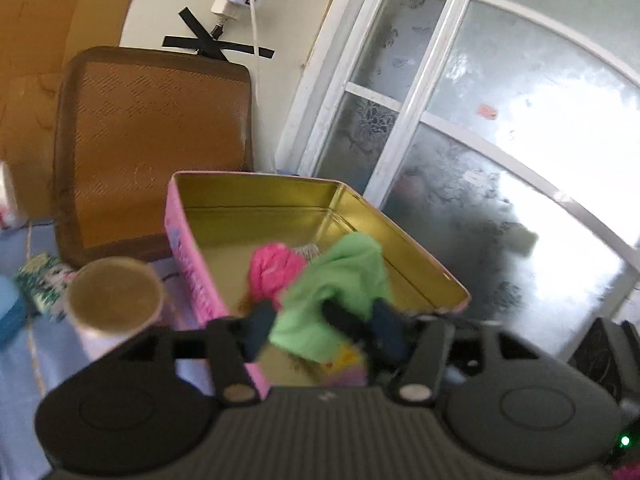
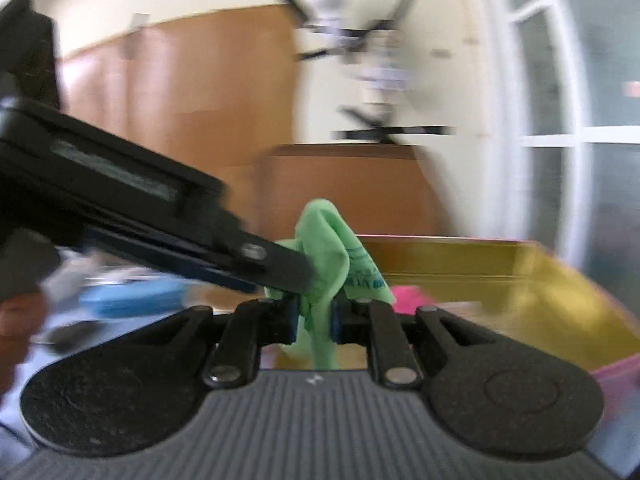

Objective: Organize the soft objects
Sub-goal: 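Carry the green cloth into the pink tin and open the right gripper, then grasp the white smiley-face packet with the right gripper and lift it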

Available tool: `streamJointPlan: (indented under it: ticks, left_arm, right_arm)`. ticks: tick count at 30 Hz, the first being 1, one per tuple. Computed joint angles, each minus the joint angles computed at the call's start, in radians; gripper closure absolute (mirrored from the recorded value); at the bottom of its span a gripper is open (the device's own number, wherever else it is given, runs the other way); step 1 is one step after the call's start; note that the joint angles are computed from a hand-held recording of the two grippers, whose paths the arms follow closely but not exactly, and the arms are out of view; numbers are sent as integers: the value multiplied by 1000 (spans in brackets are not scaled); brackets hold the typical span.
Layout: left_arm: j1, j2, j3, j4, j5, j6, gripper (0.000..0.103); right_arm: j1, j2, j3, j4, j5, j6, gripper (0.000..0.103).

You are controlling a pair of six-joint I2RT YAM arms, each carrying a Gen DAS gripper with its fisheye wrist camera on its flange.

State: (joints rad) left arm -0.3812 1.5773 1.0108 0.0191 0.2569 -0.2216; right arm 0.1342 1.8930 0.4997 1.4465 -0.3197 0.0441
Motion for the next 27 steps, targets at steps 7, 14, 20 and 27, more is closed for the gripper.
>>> streamJointPlan:
  ticks: [7,14,20,27]
  left_arm:
    - [2,-63,-96,55,-102,16,32]
    - [267,-309,-377,97,-8,-37,32]
    - [657,-468,-563,77,18,-13,32]
    - [956,-409,-652,178,105,84,31]
  right_arm:
    - [-105,90,189,-221,195,97,35]
    - [-62,86,60,72,139,184,32]
    - [99,-41,43,-50,-78,109,32]
    - [388,-108,231,-516,-81,-36,31]
